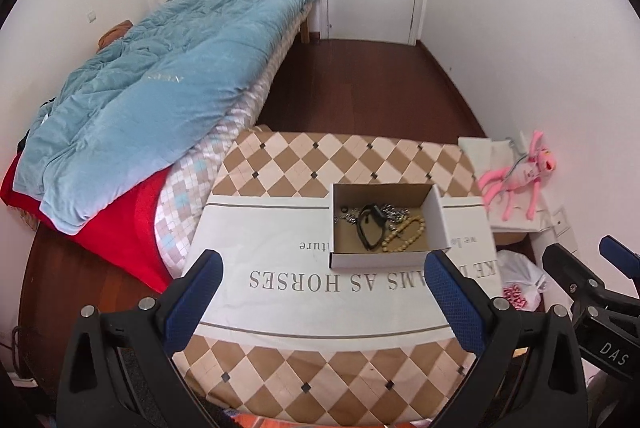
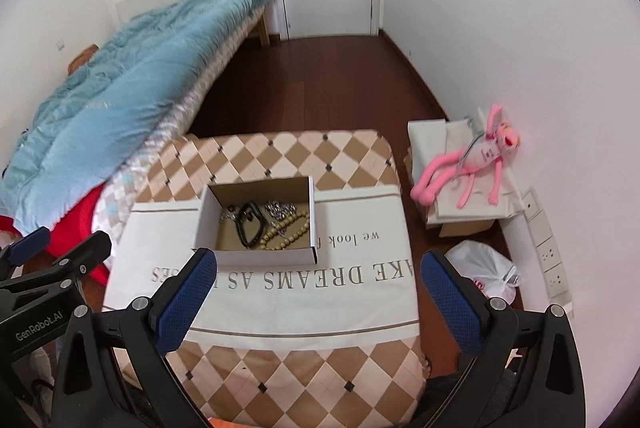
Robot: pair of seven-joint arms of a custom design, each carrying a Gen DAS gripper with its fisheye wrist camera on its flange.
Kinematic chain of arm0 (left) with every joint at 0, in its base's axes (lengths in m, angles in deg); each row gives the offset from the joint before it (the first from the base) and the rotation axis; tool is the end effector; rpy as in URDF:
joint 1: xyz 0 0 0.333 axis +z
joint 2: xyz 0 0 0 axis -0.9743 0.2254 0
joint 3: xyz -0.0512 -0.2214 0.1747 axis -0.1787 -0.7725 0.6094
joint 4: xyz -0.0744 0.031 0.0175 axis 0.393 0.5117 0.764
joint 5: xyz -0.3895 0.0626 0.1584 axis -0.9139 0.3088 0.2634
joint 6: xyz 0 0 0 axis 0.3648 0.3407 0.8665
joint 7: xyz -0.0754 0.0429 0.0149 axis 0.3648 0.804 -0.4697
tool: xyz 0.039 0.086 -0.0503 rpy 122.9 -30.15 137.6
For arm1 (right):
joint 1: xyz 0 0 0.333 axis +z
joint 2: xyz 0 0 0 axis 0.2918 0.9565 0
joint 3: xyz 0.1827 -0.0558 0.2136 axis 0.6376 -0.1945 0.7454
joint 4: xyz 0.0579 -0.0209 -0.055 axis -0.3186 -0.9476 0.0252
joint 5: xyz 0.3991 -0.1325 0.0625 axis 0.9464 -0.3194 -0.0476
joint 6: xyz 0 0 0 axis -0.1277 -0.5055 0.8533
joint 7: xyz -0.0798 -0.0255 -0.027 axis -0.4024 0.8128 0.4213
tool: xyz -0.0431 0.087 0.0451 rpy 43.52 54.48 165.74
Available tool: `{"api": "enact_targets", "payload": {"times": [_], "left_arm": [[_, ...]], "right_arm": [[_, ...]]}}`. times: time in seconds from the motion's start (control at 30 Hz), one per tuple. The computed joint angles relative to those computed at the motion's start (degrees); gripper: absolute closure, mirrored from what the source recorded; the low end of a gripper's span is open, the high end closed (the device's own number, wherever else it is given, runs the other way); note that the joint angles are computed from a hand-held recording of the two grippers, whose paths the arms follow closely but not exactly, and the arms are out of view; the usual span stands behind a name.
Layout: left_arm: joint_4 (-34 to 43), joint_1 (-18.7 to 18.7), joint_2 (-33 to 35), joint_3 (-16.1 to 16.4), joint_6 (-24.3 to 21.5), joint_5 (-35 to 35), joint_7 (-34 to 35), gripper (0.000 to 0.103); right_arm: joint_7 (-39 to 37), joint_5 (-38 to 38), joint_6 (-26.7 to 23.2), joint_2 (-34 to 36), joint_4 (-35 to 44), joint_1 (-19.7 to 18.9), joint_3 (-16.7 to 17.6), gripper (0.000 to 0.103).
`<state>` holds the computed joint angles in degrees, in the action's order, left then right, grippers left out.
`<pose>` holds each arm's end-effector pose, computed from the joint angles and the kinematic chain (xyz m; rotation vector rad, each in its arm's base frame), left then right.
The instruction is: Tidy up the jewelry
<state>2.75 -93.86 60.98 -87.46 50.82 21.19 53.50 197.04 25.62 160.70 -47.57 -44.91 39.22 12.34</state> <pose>0.5950 -0.3220 0.6526 -1.5283 2.1684 -0.7671 0.5161 0.2928 0.6513 -1.4398 2.2199 -0.7479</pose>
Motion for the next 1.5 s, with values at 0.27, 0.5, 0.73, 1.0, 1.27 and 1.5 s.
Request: {"api": "enact_targets", "payload": {"times": [0.27,0.5,0.73,1.0,1.27,1.5], "left_arm": [[-3.74,0.99,-6.16,-0.44,-0.42,-3.86,1.62,0.000],[-4.32,1.49,-8.30,-0.65,-0.78,-4.57,2.74,0.000],[-0.96,1.31,-5.94,-0.80,-2.72,-3.35,1.77,0.000],[9.78,-0.56,2.86,-0.31,-7.66,-0.08,0.50,0.000],[22.64,-3.09,12.41,0.99,-15.96,0.51,1.71,0.000],[29.30,-4.95,17.14,2.00,-19.85,1.15,2.15,0.000]], "right_arm": [[0.97,-5.05,-4.65,-2.61,2.84,1.53,2.87,0.000],[1.60,-4.70,-5.77,-3.89,3.64,2.24,3.83,0.000],[1.00,-5.02,-6.89,-2.38,6.20,2.06,3.75,0.000],[-0.86,-4.11,-7.96,2.28,10.49,2.15,1.42,0.000],[-3.00,-0.88,-7.43,6.21,13.13,2.00,-1.45,0.000],[-4.99,1.26,-8.12,7.83,14.07,1.67,-2.96,0.000]]}}
